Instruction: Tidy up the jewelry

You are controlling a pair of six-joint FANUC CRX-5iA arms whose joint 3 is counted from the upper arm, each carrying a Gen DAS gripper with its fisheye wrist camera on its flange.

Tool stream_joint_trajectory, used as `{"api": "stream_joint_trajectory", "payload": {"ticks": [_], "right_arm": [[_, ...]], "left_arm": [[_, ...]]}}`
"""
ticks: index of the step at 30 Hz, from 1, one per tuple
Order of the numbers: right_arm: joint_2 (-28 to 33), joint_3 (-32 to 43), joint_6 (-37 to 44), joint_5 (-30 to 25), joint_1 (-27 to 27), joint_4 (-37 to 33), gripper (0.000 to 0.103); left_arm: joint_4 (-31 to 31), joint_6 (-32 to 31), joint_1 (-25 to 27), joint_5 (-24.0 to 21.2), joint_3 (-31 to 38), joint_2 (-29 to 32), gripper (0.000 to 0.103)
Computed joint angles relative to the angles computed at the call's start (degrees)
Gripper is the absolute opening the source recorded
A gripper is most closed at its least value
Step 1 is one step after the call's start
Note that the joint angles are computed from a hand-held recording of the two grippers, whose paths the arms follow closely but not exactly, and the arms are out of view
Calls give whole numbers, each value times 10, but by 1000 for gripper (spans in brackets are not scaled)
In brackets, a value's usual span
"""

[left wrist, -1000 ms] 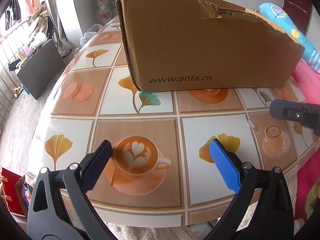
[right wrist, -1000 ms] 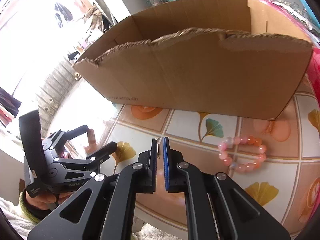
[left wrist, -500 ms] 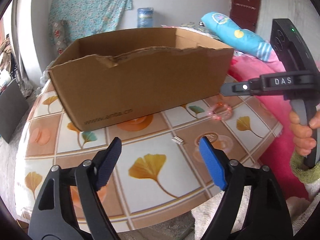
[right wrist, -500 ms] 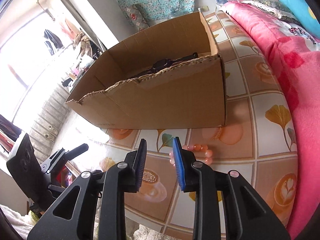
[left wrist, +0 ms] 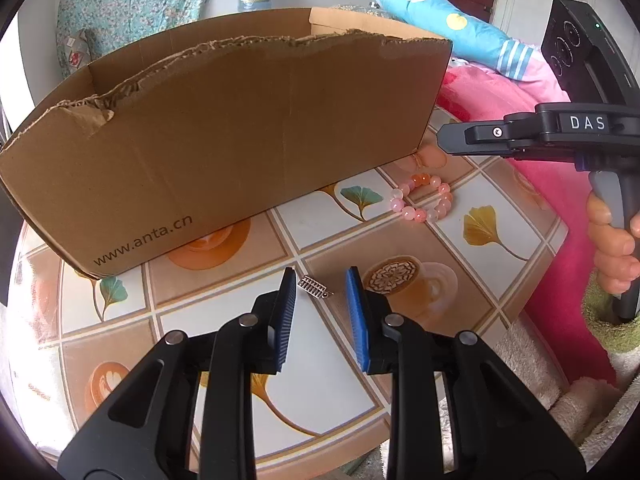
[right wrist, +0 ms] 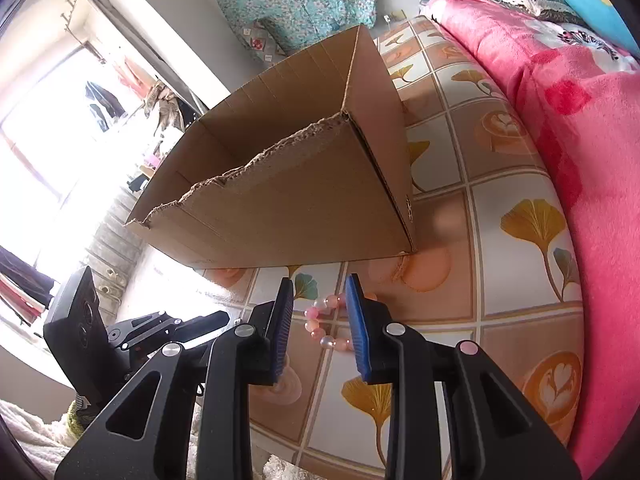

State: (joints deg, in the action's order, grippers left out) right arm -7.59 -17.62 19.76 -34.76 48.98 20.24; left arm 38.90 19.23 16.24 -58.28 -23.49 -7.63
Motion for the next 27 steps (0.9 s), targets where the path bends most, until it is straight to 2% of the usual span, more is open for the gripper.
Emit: {"api": "stream_joint_trajectory", "payload": {"ticks": [5, 10, 14, 20, 27], "right_arm": [[3, -1, 6, 13, -9, -9, 27], [7, -3, 9, 21, -13, -17, 27], [8, -3, 6, 22, -13, -18, 27], [11, 0, 6, 21, -13, -16, 27], [12, 3, 3, 10, -8, -3, 27]], "left_arm": [[-13, -9, -17, 45, -14, -13, 24], [-3, -33, -19, 56, -23, -15, 11], [-5, -39, -21, 55, -23, -15, 4], [-4, -35, -17, 47, -19, -13, 4], [29, -36, 4, 29, -17, -16, 4]]}}
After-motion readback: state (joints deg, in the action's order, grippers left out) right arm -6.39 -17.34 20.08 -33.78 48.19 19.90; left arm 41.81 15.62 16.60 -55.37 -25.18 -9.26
